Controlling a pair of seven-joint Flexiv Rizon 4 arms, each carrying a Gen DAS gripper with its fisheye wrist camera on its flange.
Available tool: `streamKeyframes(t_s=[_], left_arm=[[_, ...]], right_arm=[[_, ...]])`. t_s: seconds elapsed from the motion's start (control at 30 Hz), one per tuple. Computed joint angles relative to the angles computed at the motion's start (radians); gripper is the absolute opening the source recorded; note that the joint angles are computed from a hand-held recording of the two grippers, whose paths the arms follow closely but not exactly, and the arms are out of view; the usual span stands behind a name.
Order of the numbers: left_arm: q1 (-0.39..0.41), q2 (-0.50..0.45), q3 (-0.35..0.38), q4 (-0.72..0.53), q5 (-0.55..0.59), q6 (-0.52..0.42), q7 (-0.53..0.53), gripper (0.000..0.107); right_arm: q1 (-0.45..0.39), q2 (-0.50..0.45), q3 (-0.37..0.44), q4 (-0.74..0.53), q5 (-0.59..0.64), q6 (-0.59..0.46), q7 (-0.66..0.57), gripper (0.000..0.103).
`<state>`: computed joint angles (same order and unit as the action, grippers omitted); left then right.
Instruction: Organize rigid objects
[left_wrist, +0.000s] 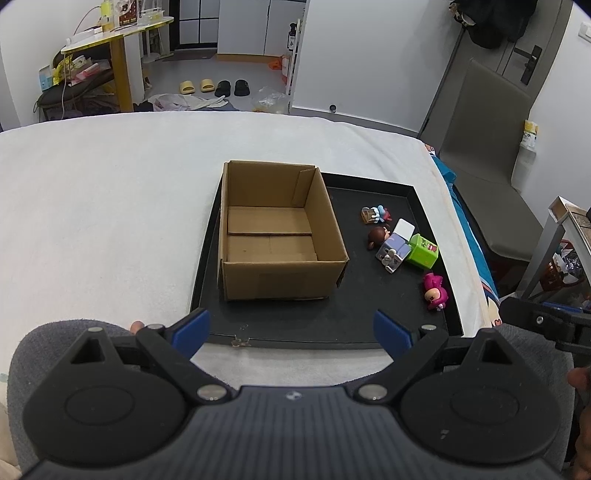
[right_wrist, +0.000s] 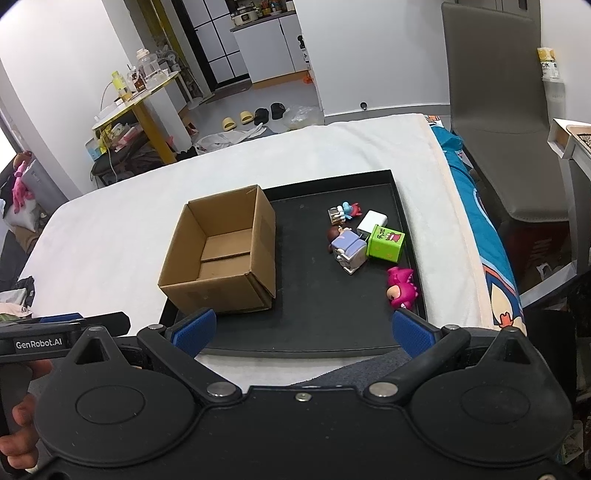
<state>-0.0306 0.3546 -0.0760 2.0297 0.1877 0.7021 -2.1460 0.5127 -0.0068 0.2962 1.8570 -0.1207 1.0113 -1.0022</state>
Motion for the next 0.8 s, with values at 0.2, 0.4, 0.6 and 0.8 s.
streamKeyframes(t_s=[0.2,0.4,0.6,0.8], left_arm=[[-0.003,0.0,-0.001,0.001,-0.003,0.001,0.007,0.094],[-0.002,-0.002,-0.005,-0.002,0.001,0.003,0.001,0.094],[-0.004,-0.002,-0.006,-0.001,0.002,0.003,-0.002,0.094],[-0.009,0.001,-0.006,-0.002,0.001,0.005,0.006,0.094]], right_arm=[[0.001,0.0,0.001,0.006,-0.006,0.002,0.011,0.103],[0.002,0.0,0.001,0.009,-0.008,0.007,0.015,0.103],[0.002,0.006,0.002,0.02,-0.021,0.013,0.031,0.103],[0.0,0.011,0.001,0.023,-0.029,0.012,0.039,0.103]])
